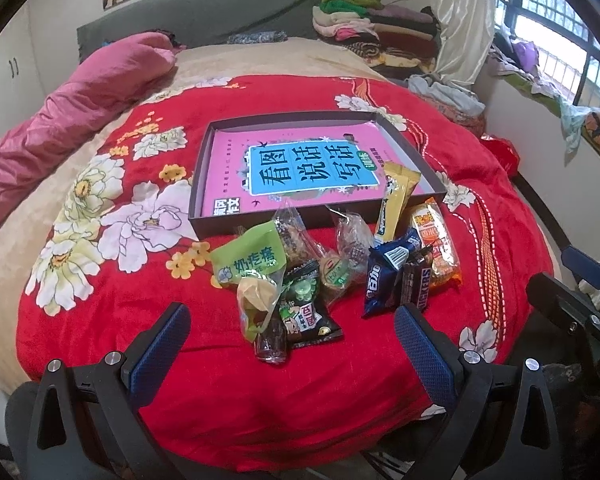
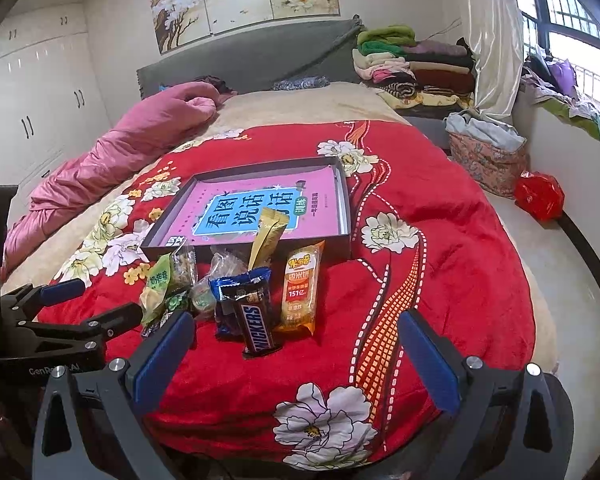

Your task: Organize snacks

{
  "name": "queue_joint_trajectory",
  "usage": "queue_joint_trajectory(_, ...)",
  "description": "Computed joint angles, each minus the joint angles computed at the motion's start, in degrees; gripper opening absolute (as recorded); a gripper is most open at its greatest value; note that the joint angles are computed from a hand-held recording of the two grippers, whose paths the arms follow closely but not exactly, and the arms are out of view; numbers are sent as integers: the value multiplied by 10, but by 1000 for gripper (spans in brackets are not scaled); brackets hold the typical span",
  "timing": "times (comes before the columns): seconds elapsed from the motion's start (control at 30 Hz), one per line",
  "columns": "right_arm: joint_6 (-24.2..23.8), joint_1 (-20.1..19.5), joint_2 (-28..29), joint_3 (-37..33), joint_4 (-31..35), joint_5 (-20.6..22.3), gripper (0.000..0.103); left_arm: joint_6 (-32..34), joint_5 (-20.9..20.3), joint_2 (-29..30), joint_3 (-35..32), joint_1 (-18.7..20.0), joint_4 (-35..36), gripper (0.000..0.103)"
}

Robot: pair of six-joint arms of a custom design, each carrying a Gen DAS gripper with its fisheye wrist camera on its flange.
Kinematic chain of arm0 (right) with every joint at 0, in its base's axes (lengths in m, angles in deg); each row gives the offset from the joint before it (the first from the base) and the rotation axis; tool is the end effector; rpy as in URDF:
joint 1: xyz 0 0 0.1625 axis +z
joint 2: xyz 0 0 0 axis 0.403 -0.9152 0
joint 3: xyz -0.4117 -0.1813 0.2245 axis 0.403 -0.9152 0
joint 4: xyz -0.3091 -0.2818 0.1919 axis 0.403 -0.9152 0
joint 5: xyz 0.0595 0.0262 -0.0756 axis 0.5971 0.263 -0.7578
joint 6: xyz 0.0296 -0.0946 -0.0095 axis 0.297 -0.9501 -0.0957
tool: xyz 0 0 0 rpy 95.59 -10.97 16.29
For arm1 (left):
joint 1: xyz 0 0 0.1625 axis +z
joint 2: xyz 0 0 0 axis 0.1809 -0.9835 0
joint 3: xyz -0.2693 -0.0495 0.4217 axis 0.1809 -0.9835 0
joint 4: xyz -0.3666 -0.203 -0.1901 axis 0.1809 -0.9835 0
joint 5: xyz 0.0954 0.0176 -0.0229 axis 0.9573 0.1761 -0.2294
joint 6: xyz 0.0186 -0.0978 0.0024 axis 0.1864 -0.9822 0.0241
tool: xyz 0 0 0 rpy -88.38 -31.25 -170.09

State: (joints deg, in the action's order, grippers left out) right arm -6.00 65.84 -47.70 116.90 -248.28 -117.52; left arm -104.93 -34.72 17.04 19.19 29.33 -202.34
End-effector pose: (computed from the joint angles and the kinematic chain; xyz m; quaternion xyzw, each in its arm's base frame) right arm 0.0967 -0.5941 0.3559 0.2058 -0.8785 0.3378 0.2680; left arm -0.3958 -0.6071 0.0375 0.1367 0.8810 -0.2970 0.3420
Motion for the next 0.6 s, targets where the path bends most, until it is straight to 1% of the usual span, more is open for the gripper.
queue_joint_trajectory(0.3,-3,-1,8,-4,-2,-1,103,1,-2,0,1,3,1,101)
queue_joint_trajectory(0.5,5,-5,16,-13,7,0,103,-20,-8,-5,3,16,14,101)
queue_joint_trajectory(0.6,11,-9,26,-24,18,-4,103,-41,-19,-9,4,30,29,101)
